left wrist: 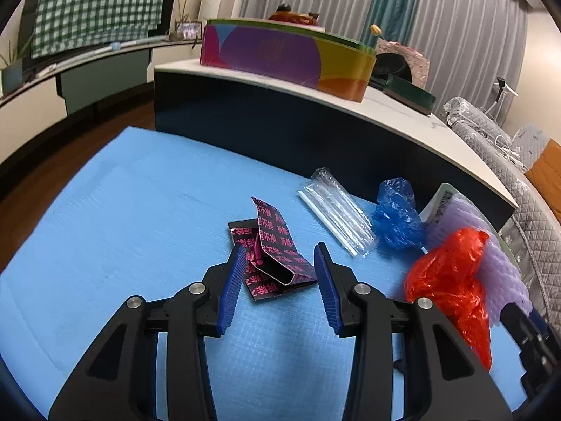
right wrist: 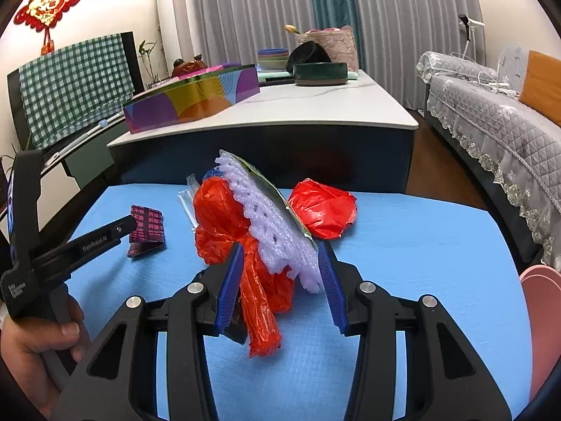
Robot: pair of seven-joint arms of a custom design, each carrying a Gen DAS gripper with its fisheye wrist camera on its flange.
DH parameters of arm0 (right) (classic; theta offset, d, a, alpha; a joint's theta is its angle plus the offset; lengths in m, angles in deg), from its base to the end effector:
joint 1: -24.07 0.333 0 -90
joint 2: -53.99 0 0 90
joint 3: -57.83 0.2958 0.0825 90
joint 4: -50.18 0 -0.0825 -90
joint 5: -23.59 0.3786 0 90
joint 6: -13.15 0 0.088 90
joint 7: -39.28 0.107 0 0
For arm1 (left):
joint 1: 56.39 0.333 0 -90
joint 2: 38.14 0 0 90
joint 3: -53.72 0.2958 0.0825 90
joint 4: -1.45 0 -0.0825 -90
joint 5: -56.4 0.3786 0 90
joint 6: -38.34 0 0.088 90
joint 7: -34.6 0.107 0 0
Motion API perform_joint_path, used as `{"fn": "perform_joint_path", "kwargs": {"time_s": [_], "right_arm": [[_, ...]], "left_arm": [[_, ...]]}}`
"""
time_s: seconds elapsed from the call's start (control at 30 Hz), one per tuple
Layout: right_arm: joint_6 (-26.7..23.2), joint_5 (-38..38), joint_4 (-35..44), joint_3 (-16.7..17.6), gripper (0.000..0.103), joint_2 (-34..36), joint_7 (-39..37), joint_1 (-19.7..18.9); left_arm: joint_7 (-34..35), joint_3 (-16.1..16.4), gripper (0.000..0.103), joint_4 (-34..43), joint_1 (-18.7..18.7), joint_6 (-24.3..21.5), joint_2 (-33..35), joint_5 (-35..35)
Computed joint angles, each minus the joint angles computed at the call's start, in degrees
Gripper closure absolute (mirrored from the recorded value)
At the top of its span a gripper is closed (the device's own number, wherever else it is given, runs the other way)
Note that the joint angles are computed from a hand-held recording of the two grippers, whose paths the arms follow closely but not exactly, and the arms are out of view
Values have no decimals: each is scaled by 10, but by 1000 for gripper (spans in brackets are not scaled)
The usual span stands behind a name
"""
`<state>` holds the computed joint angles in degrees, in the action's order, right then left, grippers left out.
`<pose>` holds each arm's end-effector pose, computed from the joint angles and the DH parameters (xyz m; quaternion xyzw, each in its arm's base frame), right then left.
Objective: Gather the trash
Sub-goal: 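Grasp the pink-and-black printed packet with the left gripper while the right gripper grasps the purple foam net, then lift the printed packet with the left gripper while the right gripper lifts the purple foam net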
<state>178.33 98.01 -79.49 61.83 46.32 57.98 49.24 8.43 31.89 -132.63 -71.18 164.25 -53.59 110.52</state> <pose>0.4826 0.2066 0.4532 -0.7833 0.4159 -0.1258 0.4446 0.4011 -0.2686 0.4422 -0.8449 0.3214 -0.2505 0.3465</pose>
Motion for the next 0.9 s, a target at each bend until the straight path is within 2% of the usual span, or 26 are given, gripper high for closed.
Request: {"fn": "perform_joint_path", "kwargs": {"time_s": [0.1, 0.17, 0.27, 0.33, 0.4, 0.43, 0.5, 0.57, 0.9], "right_arm": [[4, -16, 1, 1, 62, 8, 15, -2], [3, -22, 2, 2, 76, 11, 19, -3], [-4, -16, 2, 2, 91, 8, 4, -2], [-4, -5, -2, 2, 93, 3, -15, 1], [-6, 1, -5, 2, 93, -5, -27, 2], [-7, 7, -8, 1, 94, -11, -35, 4], [-6, 15, -14, -1, 94, -22, -45, 6], [-9, 21, -20, -6, 94, -37, -51, 8], [-5, 13, -65, -30, 94, -114, -41, 17]], "left_arm": [[7, 5, 62, 5, 2, 7, 10, -7], [5, 9, 62, 4, 3, 12, 14, -11], [1, 14, 63, 2, 5, 19, 13, -20], [14, 19, 64, 1, 6, 36, 16, -28], [23, 19, 80, 2, 8, 41, 18, -31], [23, 18, 80, 1, 8, 43, 18, -29], [25, 14, 91, 3, 7, 36, 15, -29], [27, 10, 96, 4, 6, 27, 12, -26], [39, -13, 103, 8, -11, -13, -18, -20]]}}
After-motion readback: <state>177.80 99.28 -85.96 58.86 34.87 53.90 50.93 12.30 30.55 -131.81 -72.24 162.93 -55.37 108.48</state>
